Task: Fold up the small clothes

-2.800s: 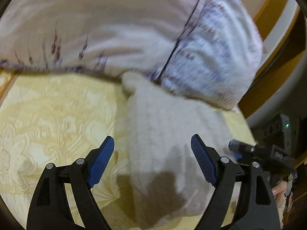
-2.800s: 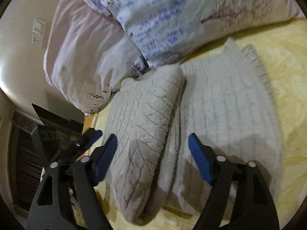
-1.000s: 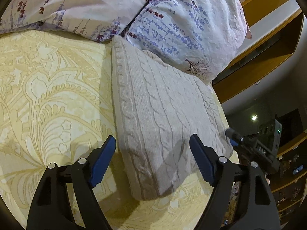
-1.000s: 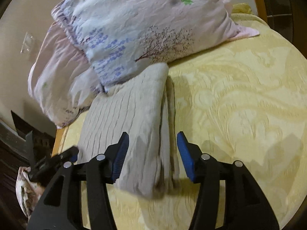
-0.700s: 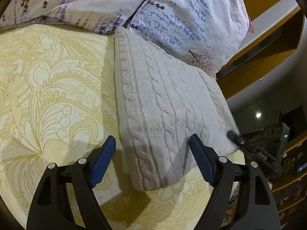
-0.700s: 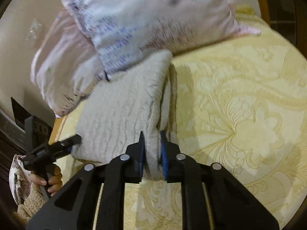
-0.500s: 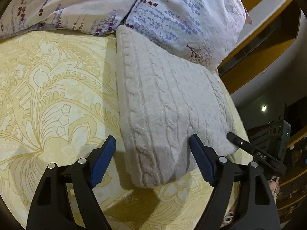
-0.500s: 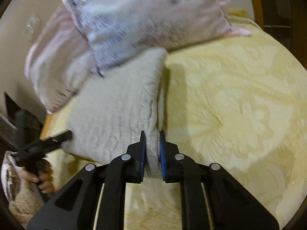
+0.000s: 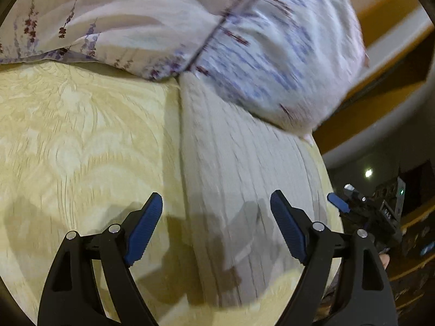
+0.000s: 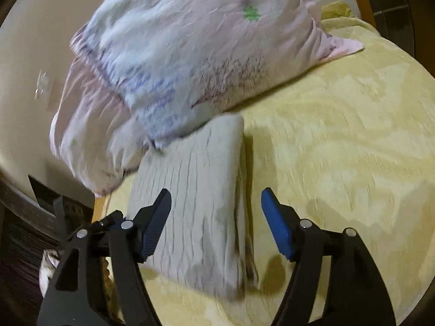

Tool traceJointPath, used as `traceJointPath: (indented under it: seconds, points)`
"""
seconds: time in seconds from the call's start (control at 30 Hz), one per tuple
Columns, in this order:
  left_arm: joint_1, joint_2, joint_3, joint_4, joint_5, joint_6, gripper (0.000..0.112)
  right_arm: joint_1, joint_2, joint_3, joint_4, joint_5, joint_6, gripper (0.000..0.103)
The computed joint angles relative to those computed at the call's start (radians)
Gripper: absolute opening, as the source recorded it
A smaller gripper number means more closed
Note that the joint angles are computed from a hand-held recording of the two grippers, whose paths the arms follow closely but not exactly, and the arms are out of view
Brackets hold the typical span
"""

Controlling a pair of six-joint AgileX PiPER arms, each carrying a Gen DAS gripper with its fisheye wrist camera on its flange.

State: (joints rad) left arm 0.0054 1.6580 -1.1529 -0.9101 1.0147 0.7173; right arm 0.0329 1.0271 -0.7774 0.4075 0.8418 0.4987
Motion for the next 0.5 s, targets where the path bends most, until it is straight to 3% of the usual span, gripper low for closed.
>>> traceJointPath:
  seconds: [0.2,0.33,0.37,0.4,0.43,0.5]
  points:
    - [-0.048,0.19,-0.241,0.042,-0.01,-0.155,0.08,-0.183,0.268,-0.023,0.311,-0.051,-0.342,0.068]
    - [-0.078,0.293,-0.376,0.061,0.034,-0.225,0.068,-0.208,0.359,-0.023,0.432,-0.062,-0.473,0.068]
    - [-0.084,0.309,-0.395,0.06,0.04,-0.231,0.064,-0.204,0.373,-0.023,0.449,-0.068,-0.497,0.06]
    - [-0.092,0.328,-0.417,0.054,0.045,-0.232,0.055,-0.197,0.387,-0.023,0.467,-0.074,-0.534,0.039]
    - [-0.095,0.339,-0.429,0.05,0.048,-0.234,0.04,-0.188,0.397,-0.027,0.466,-0.077,-0.547,0.029]
    - [-0.101,0.356,-0.441,0.041,0.041,-0.246,0.027,-0.159,0.381,-0.029,0.43,-0.116,-0.543,0.012]
